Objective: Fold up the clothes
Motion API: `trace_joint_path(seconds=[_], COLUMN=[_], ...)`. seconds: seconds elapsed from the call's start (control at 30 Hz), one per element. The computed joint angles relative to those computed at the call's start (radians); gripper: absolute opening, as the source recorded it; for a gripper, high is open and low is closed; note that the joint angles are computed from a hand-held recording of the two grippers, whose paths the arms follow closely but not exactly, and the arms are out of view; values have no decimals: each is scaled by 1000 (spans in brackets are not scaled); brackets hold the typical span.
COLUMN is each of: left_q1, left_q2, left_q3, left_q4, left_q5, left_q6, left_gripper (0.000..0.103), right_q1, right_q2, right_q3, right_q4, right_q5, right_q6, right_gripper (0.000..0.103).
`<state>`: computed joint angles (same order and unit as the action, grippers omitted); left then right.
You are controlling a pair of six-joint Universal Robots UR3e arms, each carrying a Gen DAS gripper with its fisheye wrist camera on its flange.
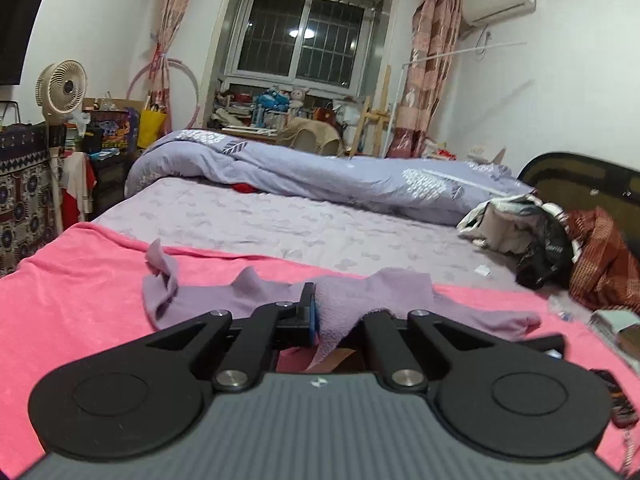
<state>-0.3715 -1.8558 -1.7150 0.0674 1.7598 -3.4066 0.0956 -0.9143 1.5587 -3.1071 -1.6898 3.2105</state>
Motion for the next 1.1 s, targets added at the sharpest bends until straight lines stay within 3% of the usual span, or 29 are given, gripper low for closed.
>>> trace_joint_path(seconds=[0.03,0.17,0.3,0.33,0.37,0.47,0.6,0.63,0.73,0.83,1.0,1.03,1.1], left_q1=[4,16,17,16,19,40,36,31,15,2,-35,-45,-70], left_q2=[-4,-18,-33,-35,-36,-30,-27,-23,13,36,-3,-18,-53], left_q3=[-6,-29,-35,-36,-42,-74,-99,-104,-151,-200,-214,-208,-184], left_q4=[-5,3,9,10,13,28,50,58,118,108,18,4,-13], left_q5=[3,20,50,60,66,57,55,54,49,42,76,93,145], left_q6=[-7,-28,-22,-12,-6,-5,-23,-24,25,60,51,53,76], left_gripper=[2,2,2,2,2,2,2,2,2,2,2,3,3], right_q1=[-11,-32,-13,-12,-8,31,31,25,-24,-107,-171,-166,-154], right_q2=[10,2,4,-5,-21,-52,-65,-74,-180,-304,-293,-281,-251], right_q3=[-46,-65,-114,-107,-76,31,99,122,299,503,646,631,602], right_q4=[90,134,216,209,164,-74,-370,-450,-684,-671,-548,-510,-480], right_q5=[32,68,31,28,15,-113,-244,-273,-302,-198,-98,-92,-100], right_q6=[1,51,37,33,18,-103,-281,-295,-281,-309,-364,-359,-353], right_gripper=[103,103,103,98,76,34,23,14,14,14,16,18,35])
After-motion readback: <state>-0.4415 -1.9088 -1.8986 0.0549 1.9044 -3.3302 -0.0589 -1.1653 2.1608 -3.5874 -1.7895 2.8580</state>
